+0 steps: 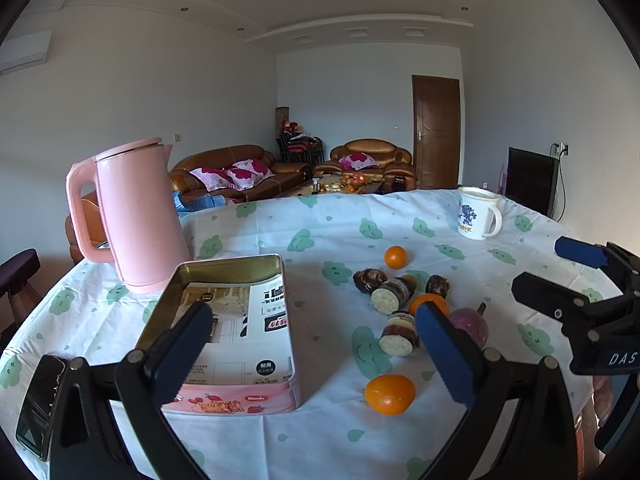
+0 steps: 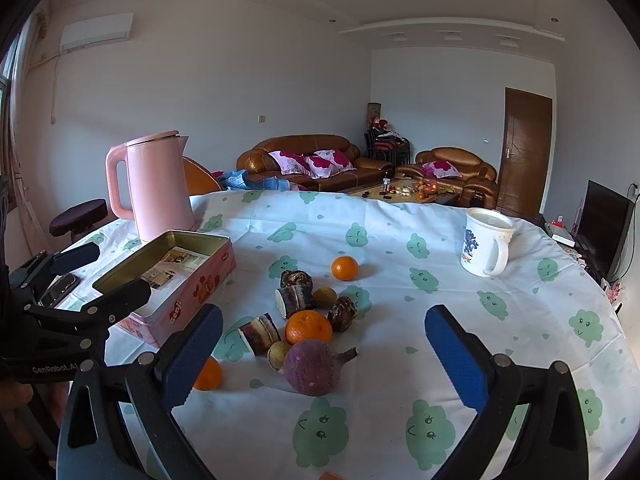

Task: Organize fruits
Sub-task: 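Move both tools toward the fruit pile on the table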

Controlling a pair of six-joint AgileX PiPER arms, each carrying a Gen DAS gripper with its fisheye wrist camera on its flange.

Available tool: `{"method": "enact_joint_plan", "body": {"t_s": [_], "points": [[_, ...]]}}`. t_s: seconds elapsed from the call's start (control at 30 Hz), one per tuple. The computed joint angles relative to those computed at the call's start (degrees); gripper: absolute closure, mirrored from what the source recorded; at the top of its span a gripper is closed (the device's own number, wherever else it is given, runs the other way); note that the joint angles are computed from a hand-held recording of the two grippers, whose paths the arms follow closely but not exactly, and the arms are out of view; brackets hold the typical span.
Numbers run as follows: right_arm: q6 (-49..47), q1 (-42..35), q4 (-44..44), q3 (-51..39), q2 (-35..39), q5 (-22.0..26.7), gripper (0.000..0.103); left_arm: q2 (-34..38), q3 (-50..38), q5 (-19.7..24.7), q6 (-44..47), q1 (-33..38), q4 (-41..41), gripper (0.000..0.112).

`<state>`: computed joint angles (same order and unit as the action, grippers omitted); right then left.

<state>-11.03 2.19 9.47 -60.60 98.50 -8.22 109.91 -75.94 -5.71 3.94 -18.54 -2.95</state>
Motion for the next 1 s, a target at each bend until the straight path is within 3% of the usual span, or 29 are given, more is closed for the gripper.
{"method": "enact_joint_plan", "body": {"t_s": [0.7, 1.0], "points": [[2.45, -0.20, -2.24, -0.17, 1.22, -0.14, 0.001, 1.14, 0.00, -0.18, 1.13, -0.17, -0.46, 0.009], [4.84, -1.21, -4.46, -0.25, 2.62, -0.60, 0.001, 2.47, -1.24, 0.89, 8.61, -1.05, -7.30, 0.009]]}}
